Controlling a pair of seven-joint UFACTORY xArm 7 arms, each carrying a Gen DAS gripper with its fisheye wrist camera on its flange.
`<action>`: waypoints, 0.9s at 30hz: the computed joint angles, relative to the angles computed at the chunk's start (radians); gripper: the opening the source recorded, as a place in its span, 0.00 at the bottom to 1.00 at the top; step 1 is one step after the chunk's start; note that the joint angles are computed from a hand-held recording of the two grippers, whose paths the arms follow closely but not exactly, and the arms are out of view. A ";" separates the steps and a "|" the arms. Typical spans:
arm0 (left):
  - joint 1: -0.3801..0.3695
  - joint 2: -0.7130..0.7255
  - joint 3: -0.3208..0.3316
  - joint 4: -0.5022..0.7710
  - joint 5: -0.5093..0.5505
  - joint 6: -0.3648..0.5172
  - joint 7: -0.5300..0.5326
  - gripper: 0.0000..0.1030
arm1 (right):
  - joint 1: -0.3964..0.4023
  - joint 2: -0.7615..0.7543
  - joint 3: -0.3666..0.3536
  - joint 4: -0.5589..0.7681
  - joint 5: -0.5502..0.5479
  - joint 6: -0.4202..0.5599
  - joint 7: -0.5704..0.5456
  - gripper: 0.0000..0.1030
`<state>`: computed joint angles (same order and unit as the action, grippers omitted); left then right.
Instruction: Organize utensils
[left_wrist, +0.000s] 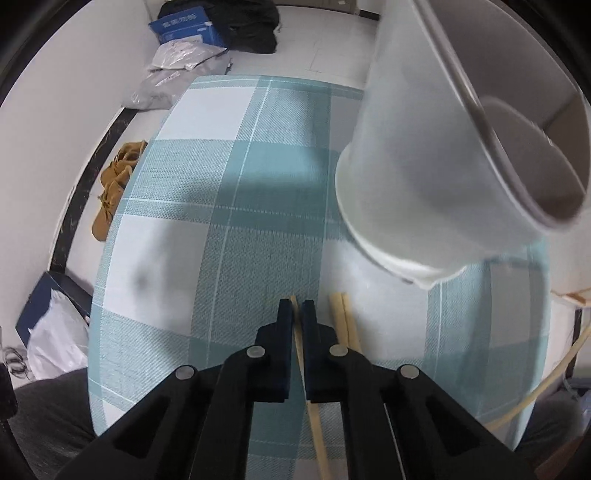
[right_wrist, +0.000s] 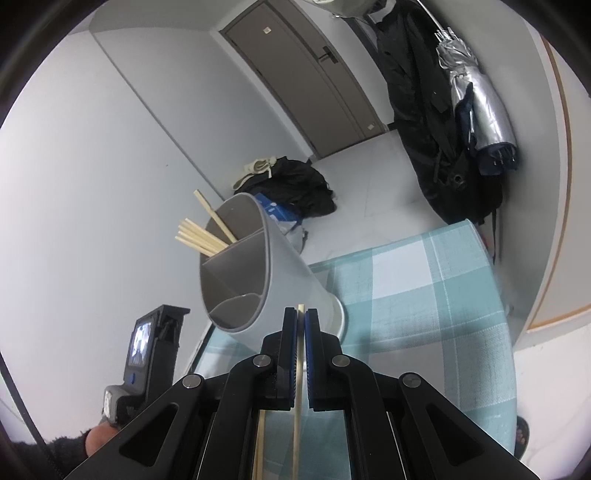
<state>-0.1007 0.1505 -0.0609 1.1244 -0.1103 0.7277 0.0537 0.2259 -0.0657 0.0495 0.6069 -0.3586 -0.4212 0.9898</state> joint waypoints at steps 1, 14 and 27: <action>0.005 0.002 -0.002 0.003 -0.022 0.002 0.013 0.00 | 0.000 -0.001 -0.001 -0.002 -0.002 -0.001 0.004 0.03; 0.008 -0.223 0.018 -0.155 -0.302 -0.172 0.289 0.00 | 0.023 -0.062 0.140 -0.019 0.380 0.043 -0.354 0.03; -0.090 -0.399 0.087 -0.284 -0.512 -0.272 0.583 0.00 | -0.278 -0.120 0.681 0.065 1.114 0.116 -1.010 0.03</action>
